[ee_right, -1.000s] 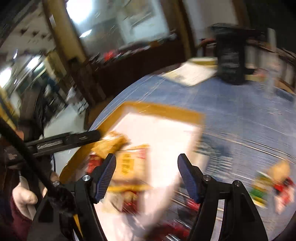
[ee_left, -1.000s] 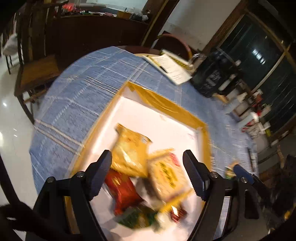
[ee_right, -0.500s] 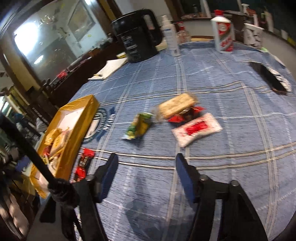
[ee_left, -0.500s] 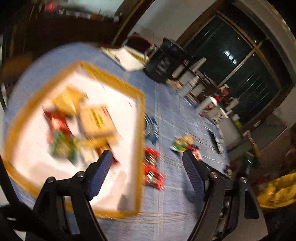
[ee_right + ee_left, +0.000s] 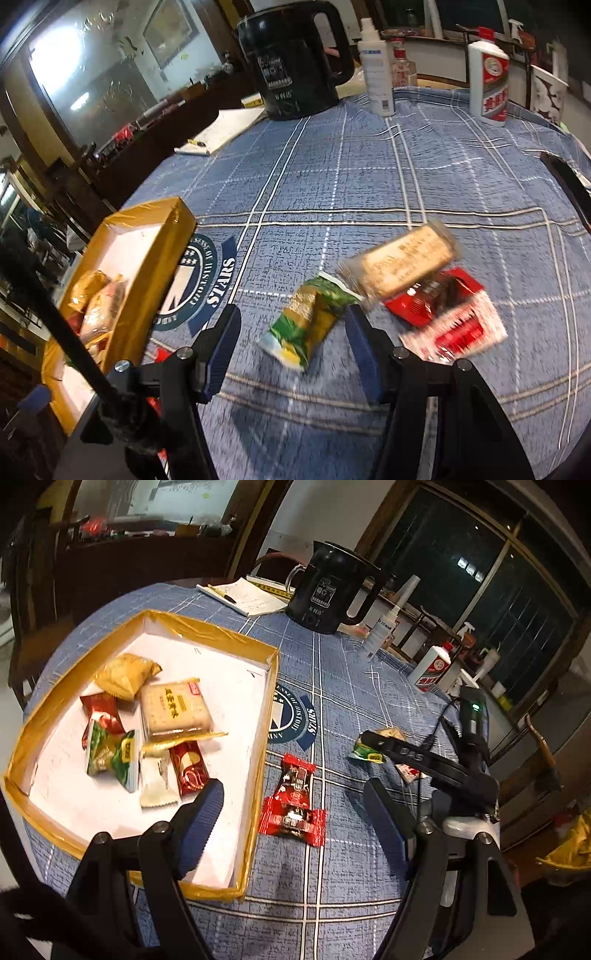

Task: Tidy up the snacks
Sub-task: 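Move both open tools back toward the remaining snacks on the tablecloth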

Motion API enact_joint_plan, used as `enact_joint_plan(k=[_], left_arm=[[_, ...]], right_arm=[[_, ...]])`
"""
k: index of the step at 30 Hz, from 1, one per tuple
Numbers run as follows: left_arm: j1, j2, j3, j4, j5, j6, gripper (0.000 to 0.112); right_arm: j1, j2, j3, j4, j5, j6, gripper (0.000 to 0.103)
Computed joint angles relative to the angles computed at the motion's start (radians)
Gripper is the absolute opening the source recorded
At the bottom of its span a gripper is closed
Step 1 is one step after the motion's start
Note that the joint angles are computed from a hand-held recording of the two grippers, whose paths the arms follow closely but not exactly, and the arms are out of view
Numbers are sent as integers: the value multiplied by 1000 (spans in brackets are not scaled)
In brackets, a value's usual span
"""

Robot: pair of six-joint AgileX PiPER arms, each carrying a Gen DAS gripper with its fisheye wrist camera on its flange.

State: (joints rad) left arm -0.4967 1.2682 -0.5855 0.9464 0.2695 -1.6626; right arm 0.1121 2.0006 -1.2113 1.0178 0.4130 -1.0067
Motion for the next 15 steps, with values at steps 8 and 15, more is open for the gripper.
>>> enact_joint_plan(k=[8,15], left_arm=[[-2,113,-76,-56,-17,89,78],[-74,211,-159,-125,45,180,78]], right_arm=[[-6,27,13,101,3,-101,15],[-80,-6,66,227,76,-264,6]])
